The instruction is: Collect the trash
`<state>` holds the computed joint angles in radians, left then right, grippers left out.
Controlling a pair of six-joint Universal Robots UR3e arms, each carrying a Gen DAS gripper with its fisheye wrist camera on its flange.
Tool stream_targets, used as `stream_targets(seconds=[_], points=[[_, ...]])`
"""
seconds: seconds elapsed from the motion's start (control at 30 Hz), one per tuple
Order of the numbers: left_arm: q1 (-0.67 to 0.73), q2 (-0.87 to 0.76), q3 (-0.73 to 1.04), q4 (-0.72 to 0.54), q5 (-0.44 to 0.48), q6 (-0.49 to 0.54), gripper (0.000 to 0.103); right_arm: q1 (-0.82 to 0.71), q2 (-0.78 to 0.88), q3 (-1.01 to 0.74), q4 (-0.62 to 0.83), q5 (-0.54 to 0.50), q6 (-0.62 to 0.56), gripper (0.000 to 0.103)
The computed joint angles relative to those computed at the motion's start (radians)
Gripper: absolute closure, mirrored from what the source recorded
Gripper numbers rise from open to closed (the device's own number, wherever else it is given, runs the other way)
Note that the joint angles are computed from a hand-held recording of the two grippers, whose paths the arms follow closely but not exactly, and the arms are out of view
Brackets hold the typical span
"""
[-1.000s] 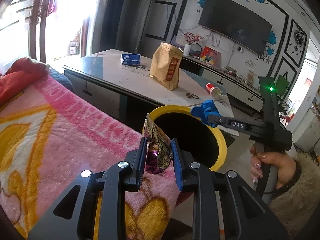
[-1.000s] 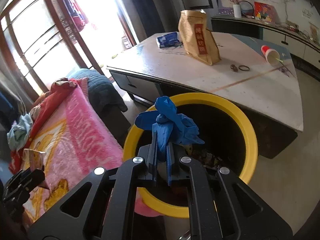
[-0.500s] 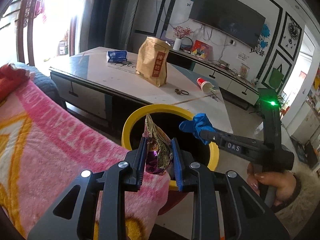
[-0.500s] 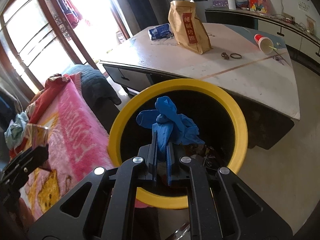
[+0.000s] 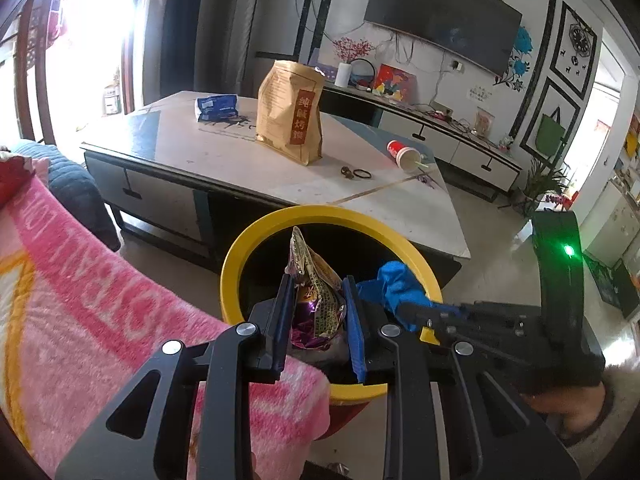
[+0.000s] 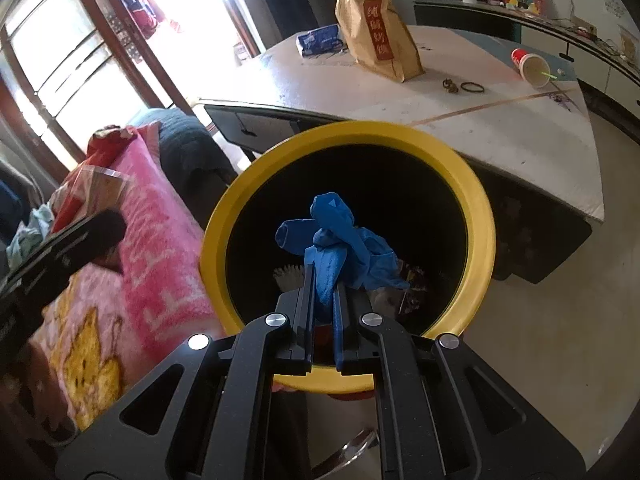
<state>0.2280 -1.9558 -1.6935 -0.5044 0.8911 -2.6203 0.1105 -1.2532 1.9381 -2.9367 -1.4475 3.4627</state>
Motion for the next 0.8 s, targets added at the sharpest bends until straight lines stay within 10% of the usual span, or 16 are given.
stream_targets(seconds=[0.17,0.6,0.8], points=[[-0.029,-0.064,0.092,-0.048,0.0,-0.007,0.077,0.0,0.003,0.012,-0.001,-0.001,0.001,0.088],[0.008,-0.037,0.069,-0.063,-0.032,-0.002,0.022,0.068,-0.171,0.124,-0.031,-0.199,0.118,0.019],[0.101,0.07,-0.052,-0.057,-0.064,0.045,0.011,0.15,-0.223,0.094,-0.018,-0.317,0.171,0.011]])
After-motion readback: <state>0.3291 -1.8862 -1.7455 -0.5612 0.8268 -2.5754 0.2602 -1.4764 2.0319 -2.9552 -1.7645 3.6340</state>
